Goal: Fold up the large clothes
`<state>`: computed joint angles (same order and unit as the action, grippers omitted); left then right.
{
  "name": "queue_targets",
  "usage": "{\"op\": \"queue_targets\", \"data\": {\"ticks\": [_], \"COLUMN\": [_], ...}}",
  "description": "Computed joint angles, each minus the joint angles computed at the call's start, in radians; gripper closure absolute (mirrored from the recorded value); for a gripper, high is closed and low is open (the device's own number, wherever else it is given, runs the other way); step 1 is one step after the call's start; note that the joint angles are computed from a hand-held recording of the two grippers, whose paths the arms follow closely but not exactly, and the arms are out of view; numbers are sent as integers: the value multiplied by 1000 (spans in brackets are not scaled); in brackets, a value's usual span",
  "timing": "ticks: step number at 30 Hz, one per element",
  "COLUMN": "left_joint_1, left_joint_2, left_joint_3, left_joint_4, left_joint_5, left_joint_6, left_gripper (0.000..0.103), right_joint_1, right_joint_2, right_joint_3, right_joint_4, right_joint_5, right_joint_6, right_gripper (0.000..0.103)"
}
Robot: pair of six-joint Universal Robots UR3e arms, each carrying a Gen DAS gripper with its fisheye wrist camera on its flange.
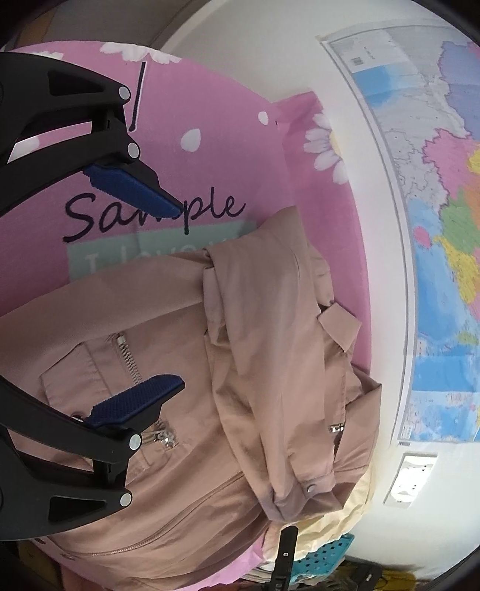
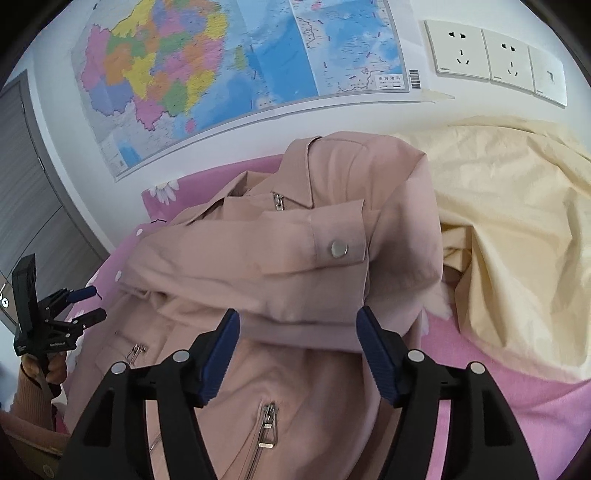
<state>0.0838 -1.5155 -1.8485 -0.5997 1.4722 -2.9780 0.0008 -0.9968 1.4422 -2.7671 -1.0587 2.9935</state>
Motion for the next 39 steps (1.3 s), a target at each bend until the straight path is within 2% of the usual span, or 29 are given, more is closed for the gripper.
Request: {"op": "queue_targets", "data": {"ticks": [6, 13, 21, 24, 27, 31, 39], "left_joint_1": [-10, 40, 190, 258, 328, 306, 283], "left_joint_2": [39, 106, 294, 390, 475, 488, 519], "left_joint_3": [-38, -110, -234, -279, -309, -323, -335], "left_joint_4": [1, -40, -239, -349, -487, -540, -621], "left_joint_5": [-3, -61, -233, -323, -432, -456, -534], "left_joint_6": [-7, -12, 55, 109, 180, 191, 228], "left_gripper": [16, 16, 15, 15, 15, 15, 5], "right_joint_1": [-8, -37, -130, -190, -237, -275, -302], "right_joint_2": [-37, -95, -219, -265, -303, -342, -418], "right_joint_3": [87, 203, 422, 512, 584, 657, 761], "right_joint_4": [-32, -65, -120, -109, -66, 3, 96], "right_joint_5": [7, 26, 71, 119, 163, 214, 286], "right_joint_6": [7, 2, -25, -29, -66, -120, -233], "right_gripper": [39, 37, 26, 20, 19, 17, 16]}}
